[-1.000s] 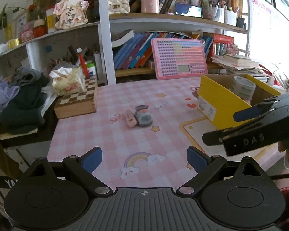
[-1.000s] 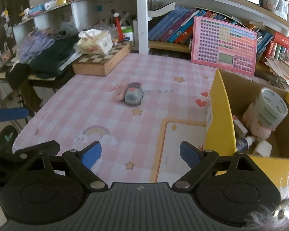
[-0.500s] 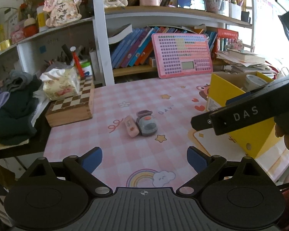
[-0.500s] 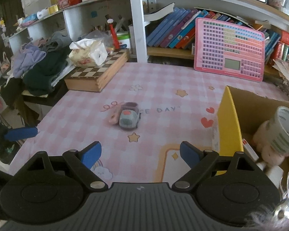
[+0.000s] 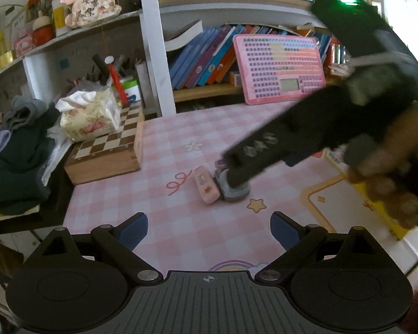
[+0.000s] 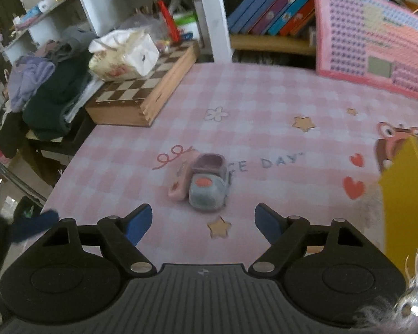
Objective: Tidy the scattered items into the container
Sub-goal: 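Grasp the grey toy car with the right tool while the left tool grasps the pink tube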
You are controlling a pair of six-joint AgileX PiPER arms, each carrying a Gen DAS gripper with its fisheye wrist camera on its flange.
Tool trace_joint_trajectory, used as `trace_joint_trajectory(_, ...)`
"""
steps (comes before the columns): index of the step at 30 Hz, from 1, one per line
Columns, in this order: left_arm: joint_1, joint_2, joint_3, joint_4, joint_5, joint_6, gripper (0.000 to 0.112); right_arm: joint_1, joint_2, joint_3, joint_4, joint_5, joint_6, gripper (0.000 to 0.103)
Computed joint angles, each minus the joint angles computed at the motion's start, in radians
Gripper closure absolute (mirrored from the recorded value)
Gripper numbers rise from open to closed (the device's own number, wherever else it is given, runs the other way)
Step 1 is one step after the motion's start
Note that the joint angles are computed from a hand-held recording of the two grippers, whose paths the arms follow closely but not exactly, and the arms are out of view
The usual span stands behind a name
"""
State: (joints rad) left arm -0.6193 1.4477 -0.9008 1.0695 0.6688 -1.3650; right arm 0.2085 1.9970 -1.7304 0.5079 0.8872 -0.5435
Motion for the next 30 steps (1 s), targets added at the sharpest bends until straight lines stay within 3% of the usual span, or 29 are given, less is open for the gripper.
trace_joint_trajectory(6, 0.039, 0.029, -0.019, -0.027, -0.024, 0.03, 0.016, 0.054, 0.19, -0.28, -0.086, 0.115, 0.141, 0.024)
trace_joint_trajectory(9, 0.058, 0.046, -0.03, -0.036, -0.042, 0.045, 0.016, 0.064, 0.273, -0.4, -0.13, 0.185, 0.2, 0.038)
trace_joint_trajectory(10, 0.064, 0.052, -0.034, -0.038, -0.049, 0.05, 0.016, 0.062, 0.289, -0.42, -0.138, 0.198, 0.211, 0.051)
trace_joint_trajectory(12, 0.078, 0.067, -0.045, -0.038, -0.064, 0.06, 0.016, 0.044, 0.302, -0.428, -0.106, 0.209, 0.201, 0.055)
trace_joint_trajectory(13, 0.086, 0.074, -0.05, -0.038, -0.072, 0.066, 0.016, 0.039, 0.297, -0.419, -0.104, 0.198, 0.193, 0.065)
trace_joint_trajectory(14, 0.093, 0.081, -0.056, -0.038, -0.079, 0.073, 0.016, 0.038, 0.289, -0.411, -0.121, 0.184, 0.193, 0.066)
trace_joint_trajectory(19, 0.134, 0.129, -0.09, -0.024, -0.13, 0.097, 0.016, 0.024, 0.265, -0.38, -0.209, 0.118, 0.23, 0.066)
trace_joint_trajectory(30, 0.241, 0.299, -0.222, -0.063, -0.23, 0.208, 0.017, -0.003, 0.269, -0.382, -0.232, 0.127, 0.267, 0.066)
